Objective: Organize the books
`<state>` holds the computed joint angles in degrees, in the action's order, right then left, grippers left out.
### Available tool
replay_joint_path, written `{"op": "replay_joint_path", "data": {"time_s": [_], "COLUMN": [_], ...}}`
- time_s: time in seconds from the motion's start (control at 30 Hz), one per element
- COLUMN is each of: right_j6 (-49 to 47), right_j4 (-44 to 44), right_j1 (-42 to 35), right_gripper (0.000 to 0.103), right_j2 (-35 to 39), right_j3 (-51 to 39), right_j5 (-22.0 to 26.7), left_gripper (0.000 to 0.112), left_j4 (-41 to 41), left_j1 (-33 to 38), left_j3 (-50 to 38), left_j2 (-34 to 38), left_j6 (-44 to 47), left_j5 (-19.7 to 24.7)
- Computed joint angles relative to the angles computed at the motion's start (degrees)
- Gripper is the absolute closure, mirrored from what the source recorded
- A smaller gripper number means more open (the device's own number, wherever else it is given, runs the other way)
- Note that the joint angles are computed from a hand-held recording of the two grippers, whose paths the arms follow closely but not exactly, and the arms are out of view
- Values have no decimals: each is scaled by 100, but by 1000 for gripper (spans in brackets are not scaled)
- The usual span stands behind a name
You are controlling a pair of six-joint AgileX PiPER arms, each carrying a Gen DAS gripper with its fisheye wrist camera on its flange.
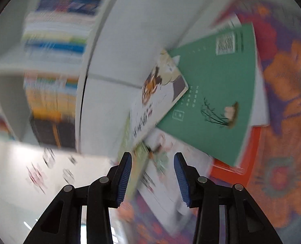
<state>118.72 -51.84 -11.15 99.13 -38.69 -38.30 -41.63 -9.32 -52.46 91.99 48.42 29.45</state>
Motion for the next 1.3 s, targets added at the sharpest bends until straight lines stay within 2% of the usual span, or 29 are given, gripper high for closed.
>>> {"op": "replay_joint_path", "data": {"time_s": [0.03, 0.17, 0.23, 0.3, 0.4, 0.5, 0.6, 0.67, 0.77, 0.83, 0.97, 1.07, 1.2, 1.3], "right_j6": [-79, 0, -318, -380, -321, -625, -899, -1317, -2200, -2433, -2275, -2895, -2981, -3221], "right_j4": [445, 892, 1388, 1518, 1521, 1901, 2064, 2329, 3190, 3382, 3521, 3985, 4262, 4638], "right_j1": [94, 520, 743, 878, 943, 1009, 1111, 1165, 1262, 1358, 1447, 1621, 1851, 2210], "right_gripper": [61, 63, 63, 63, 63, 64, 74, 91, 94, 93, 93, 93, 93, 93], "right_j2": [271, 981, 1048, 1111, 1282, 1415, 1504, 1581, 1637, 1559, 1242, 834, 181, -469], "right_j3": [-102, -972, -1185, -1435, -1776, -1965, -2172, -2251, -2198, -2266, -1743, -1294, -364, 337], "right_j5": [-135, 415, 725, 1081, 1256, 1374, 1702, 1855, 1749, 2062, 1811, 1907, 1647, 1680], "left_gripper": [79, 78, 75, 74, 72, 72, 72, 72, 72, 72, 72, 72, 72, 72], "left_j4": [-34, -639, -725, -680, -599, -721, -653, -595, -655, -726, -734, -897, -1190, -964], "left_j1": [21, 193, 171, 62, -31, 40, 10, -29, -10, 12, -10, 42, 310, 585], "left_j3": [21, 87, 106, 187, 193, 163, 170, 194, 176, 148, 97, 78, -70, -366], "left_j2": [11, 102, 100, 57, 67, 92, 79, 55, 74, 100, 145, 172, 293, 403], "left_j6": [10, 525, 623, 644, 596, 692, 624, 565, 569, 581, 458, 538, 706, 461], "left_j5": [-109, -129, -152, -348, -456, -349, -377, -422, -416, -395, -418, -367, 34, 612]}}
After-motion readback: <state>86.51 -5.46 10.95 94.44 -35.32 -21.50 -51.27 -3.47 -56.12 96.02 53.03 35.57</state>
